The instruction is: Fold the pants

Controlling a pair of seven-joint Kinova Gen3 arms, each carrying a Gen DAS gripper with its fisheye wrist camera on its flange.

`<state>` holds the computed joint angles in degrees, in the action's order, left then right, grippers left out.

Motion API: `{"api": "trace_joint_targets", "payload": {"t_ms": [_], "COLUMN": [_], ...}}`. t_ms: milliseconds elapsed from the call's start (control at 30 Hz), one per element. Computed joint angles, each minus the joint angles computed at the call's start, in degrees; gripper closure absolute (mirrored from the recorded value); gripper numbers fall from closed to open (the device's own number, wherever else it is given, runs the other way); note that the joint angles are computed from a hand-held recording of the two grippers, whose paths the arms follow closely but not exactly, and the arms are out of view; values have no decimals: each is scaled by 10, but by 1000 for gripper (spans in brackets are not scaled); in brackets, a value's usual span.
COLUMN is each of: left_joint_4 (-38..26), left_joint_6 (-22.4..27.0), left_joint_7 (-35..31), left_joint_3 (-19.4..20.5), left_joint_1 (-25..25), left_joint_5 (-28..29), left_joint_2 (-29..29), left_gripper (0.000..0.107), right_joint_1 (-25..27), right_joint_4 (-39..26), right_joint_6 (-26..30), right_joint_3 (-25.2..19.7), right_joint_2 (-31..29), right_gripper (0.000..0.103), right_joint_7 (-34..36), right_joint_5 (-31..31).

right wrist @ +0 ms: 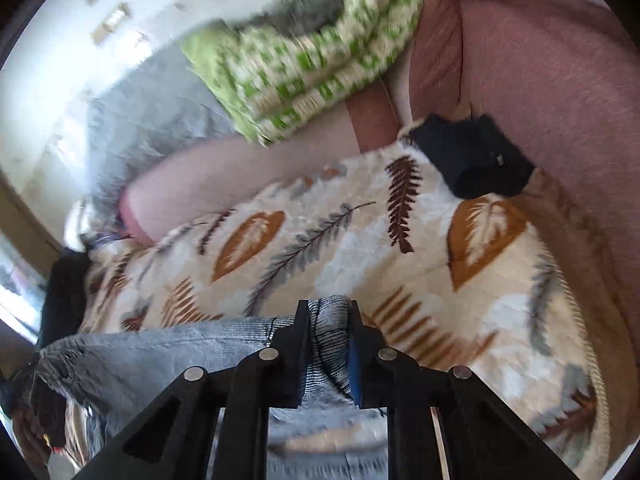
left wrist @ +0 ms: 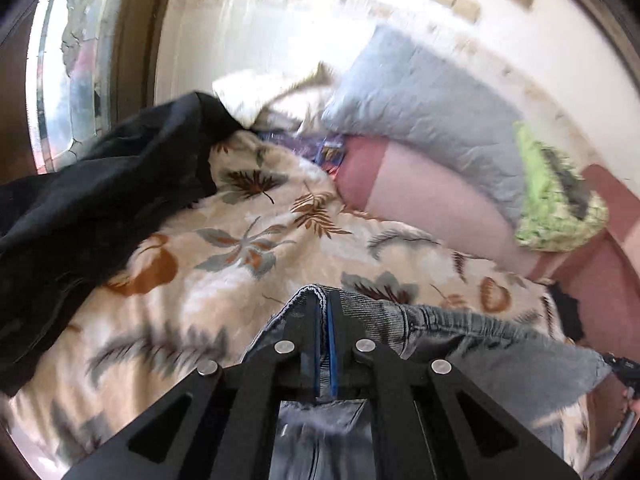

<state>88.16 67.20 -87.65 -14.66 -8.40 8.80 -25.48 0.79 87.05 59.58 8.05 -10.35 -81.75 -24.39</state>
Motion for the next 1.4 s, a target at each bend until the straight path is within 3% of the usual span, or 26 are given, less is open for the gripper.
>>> {"api": "trace_joint_targets", "payload": {"t_ms": [100,200,300,400,500,567,633,733,767,833,900,1000,1067,1233,1300,1400], "left_joint_4": [31,74,106,83,45,39,53,97,108,142,182,212,215,221,220,211], "left_joint_6": [65,135,205,244,236,211,176,133,123,106,105,82,79,57,66,75], "left_joint_7": [-26,-3,19,22,6,18,43,54,59,63,56,15,-4,41,53,39], "left_joint_3": [-13,-44,-83,-76,-47,-24,15,61,69,86,103,111,118,131,130,122], "left_joint_1": [-10,57,125,109,71,92,114,114,109,105,76,17,4,43,60,61], "left_joint_5": [11,-46,-99,-148,-144,-129,-112,-90,-83,-79,-84,-55,-52,-86,-99,-94], "left_joint_2": [-78,-140,-171,-171,-164,-168,-158,-130,-117,-102,-87,-94,-99,-92,-101,-99], "left_gripper": [104,103,100,100,97,85,66,62,62,62,62,61,58,56,56,56], "right_joint_1": [-2,-32,-32,17,55,51,44,34,39,41,45,34,6,-46,-31,-34], "right_joint_4": [80,159,218,225,198,182,165,144,137,128,123,120,119,151,165,171], "right_joint_6": [28,89,155,188,198,182,156,96,89,90,80,36,0,-12,-26,-19], "right_joint_3": [41,88,104,131,166,162,121,42,16,-27,-72,-109,-106,-105,-111,-86], "right_joint_2": [-74,-130,-138,-144,-125,-104,-82,-37,-20,1,-4,-44,-61,-2,-28,-100], "right_gripper": [86,82,50,49,43,43,43,45,49,78,89,89,89,82,78,77], "right_joint_7": [70,140,181,209,211,189,148,78,55,22,7,-38,-70,-117,-133,-134], "right_joint_5": [-19,-1,39,16,-45,-72,-65,-6,13,57,103,167,205,276,274,235]}}
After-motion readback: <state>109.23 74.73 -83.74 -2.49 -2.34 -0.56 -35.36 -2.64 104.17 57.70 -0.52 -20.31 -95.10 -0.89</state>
